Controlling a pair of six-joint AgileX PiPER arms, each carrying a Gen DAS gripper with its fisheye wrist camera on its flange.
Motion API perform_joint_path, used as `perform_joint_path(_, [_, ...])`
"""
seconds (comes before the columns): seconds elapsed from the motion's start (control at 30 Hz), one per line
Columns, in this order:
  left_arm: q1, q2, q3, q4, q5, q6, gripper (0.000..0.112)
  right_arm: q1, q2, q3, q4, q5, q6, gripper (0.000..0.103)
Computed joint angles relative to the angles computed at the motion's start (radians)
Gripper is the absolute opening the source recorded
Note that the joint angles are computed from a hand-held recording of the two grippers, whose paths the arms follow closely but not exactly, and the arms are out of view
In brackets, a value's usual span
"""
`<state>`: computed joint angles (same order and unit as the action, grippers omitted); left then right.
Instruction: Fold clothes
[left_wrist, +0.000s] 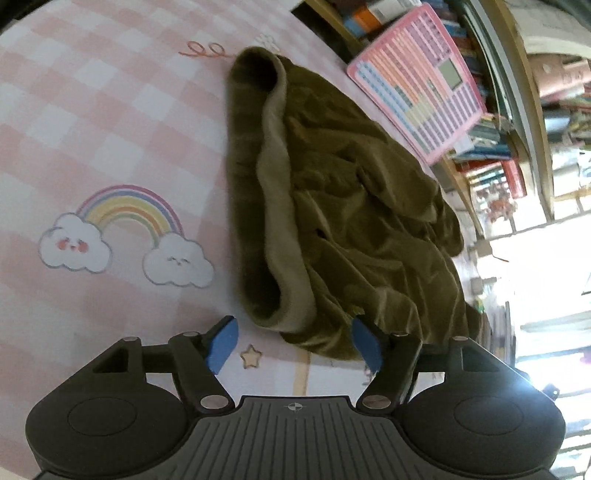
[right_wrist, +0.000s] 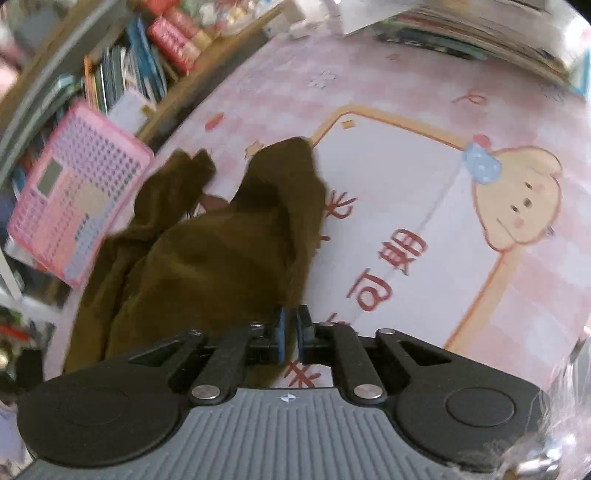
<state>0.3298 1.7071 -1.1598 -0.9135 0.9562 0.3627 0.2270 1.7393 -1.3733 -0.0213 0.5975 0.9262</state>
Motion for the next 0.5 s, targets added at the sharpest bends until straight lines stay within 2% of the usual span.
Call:
perform_joint_path(0.07, [-0.005,0.009,-0.017,0.007,0.009,-0.003,0.073,-0.016,-0.035,0.061,0.016,-0.037,0.004,0.026])
perform_joint_path(0.23, [-0.016,-0.015,0.001,0.025,-0.009,-0.044,0.073,-0.071,-0.071,0.097,0.085,-0.073,-0.097,0.027])
perform_joint_path(0.33, [-0.027,-0.060,0.058,0.016,-0.052,-0.083,0.073,-0.122,-0.038,0.056,0.209,-0.069,-0.224,0.030])
perform_joint_path(0.5, [-0.072,-0.154,0.197,-0.059,-0.188,-0.174,0.073,-0.198,0.067,-0.080,0.401,-0.006,-0.468,0.035])
